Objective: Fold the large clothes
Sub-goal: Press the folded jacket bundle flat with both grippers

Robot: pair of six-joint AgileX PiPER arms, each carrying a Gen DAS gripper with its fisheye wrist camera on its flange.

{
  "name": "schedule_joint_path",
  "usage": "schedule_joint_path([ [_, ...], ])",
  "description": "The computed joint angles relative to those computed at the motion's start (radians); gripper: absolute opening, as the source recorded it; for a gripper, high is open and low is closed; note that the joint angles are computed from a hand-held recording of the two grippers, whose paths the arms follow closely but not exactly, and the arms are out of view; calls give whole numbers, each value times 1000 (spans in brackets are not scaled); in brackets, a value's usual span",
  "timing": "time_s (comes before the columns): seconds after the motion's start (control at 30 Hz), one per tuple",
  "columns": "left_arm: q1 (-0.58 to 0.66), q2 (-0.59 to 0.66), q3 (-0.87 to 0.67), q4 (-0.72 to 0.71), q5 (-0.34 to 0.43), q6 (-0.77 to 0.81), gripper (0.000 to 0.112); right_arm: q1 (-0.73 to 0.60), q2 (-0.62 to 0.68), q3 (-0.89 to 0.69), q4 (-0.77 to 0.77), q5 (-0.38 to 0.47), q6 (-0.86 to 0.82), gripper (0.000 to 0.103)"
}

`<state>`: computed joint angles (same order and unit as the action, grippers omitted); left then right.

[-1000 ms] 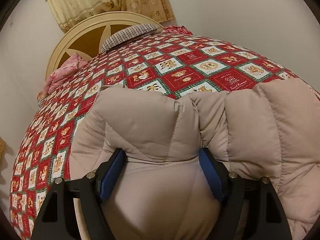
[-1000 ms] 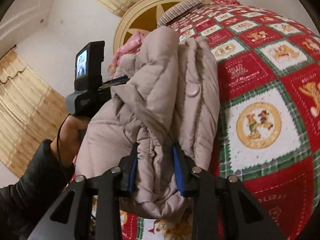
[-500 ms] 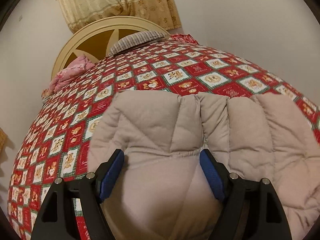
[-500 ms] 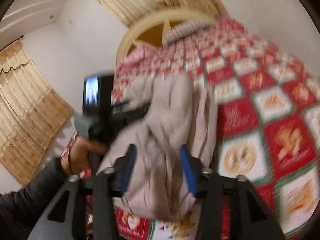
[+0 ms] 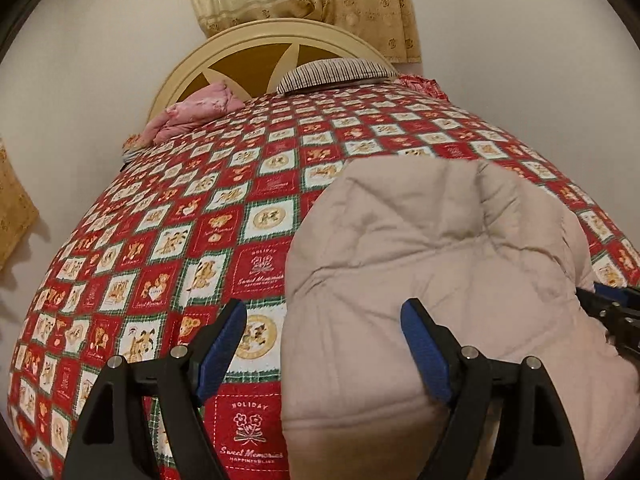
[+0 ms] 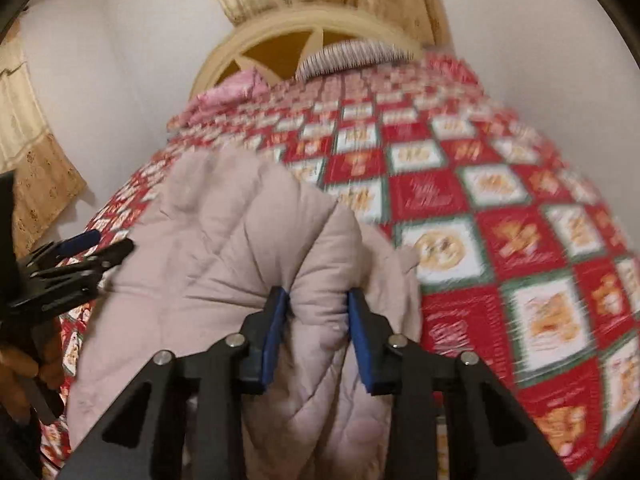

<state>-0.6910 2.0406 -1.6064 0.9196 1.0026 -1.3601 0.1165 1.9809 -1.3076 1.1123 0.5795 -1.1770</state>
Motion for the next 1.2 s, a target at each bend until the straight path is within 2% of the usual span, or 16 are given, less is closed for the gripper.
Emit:
schedule_joint_path([
  [0.1,7,5,14,12,-22,-22,81,-12,74,-79,-85,70,128,40],
  [0.33,24,-27,73,15,-84,-58,82,-35,83,-29,18,59,32,41],
  [0.43,35,-76,135,2,-135,-69,82,-26,39,10,22,34,23,47],
  [0.53,51,-137,206,-11,-200,-73,82,-38,8,30,44,51,11,56],
  [0.57,50,-152,226,-2,-204,-76,82,-66,-16,62,96,79,-32,64],
  [0.6,44,-165,242,15,-198,-78,82,-77,-29,78,127,90,-50,78],
  [0.63,36,-172,253,29,-188,-84,82,-112,-54,117,192,125,-107,85],
  [0.67,31,-187,276,52,-186,-101,82,-132,-67,133,220,151,-134,97],
  [0.7,32,-203,302,67,-200,-122,82,-152,-78,146,242,179,-160,103],
  [0.77,61,-232,358,67,-285,-157,82,-196,-105,180,286,235,-222,103],
  [0.83,112,-246,408,45,-396,-181,82,-203,-87,143,239,272,-180,103],
  [0.93,187,-281,514,79,-589,-313,84,-159,-40,76,132,236,-85,103],
  [0.97,208,-289,538,86,-639,-338,85,-142,-10,56,127,230,-80,103],
  [1.07,273,-314,606,140,-793,-413,85,-141,104,-40,111,312,-11,103],
  [1.13,345,-322,653,168,-948,-453,85,-143,180,-106,107,375,40,103],
  [1.2,421,-286,680,102,-1148,-394,86,-149,230,-139,117,422,52,103],
])
